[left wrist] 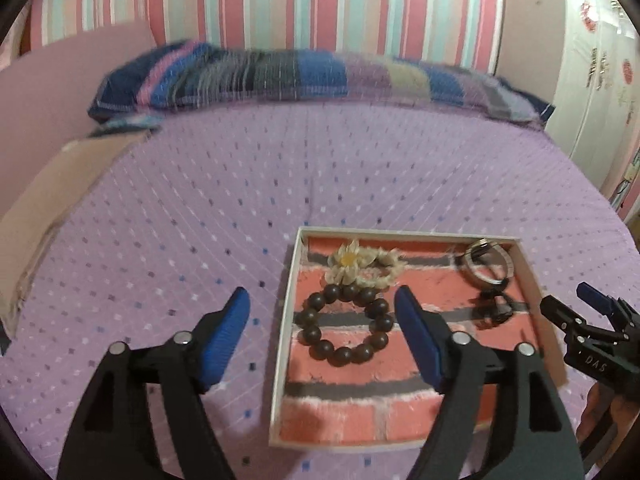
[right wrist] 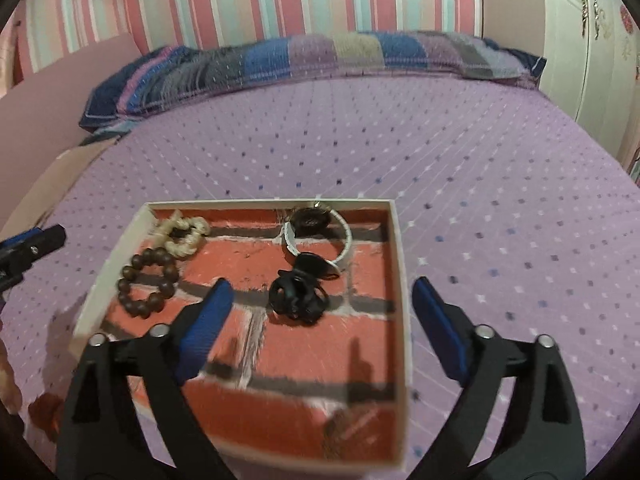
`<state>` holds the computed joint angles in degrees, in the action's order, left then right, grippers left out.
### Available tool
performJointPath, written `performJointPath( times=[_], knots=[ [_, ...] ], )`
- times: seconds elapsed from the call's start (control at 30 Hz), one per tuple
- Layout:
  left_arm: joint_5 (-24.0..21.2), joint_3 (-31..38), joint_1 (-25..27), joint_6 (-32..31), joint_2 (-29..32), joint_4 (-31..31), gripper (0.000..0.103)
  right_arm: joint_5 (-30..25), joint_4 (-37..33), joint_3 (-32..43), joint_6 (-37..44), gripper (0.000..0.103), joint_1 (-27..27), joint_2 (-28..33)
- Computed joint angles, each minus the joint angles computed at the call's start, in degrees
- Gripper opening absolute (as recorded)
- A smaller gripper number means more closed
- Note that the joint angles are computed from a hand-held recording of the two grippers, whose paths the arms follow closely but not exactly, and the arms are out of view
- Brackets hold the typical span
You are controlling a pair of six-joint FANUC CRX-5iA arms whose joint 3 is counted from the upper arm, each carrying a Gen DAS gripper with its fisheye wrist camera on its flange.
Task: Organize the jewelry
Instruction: 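Withdraw both tools from the tray toward the remaining jewelry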
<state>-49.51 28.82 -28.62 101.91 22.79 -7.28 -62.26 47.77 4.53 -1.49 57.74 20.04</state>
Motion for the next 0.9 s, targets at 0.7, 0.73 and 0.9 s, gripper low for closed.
performJointPath(
  times=[0.7,0.73,0.9],
  knots=[
    [7.7,-30.1,-3.0,7.1,-28.7,-5.4,0.093,-22.1,6.5,-9.7,-10.7,0.099,19.7,-9.3],
    [7.7,-30.9,-3.1,7.5,-29.3,-5.7,0.093,-22.8,6.6,-10.0,-11.7,0.099,20.7,-9.5],
    [6.8,-35.1,-4.1,10.5,-32.8,-8.6,0.093,-26.5,6.0,-10.4,-13.9,0.099,23.9,-8.9]
  ],
)
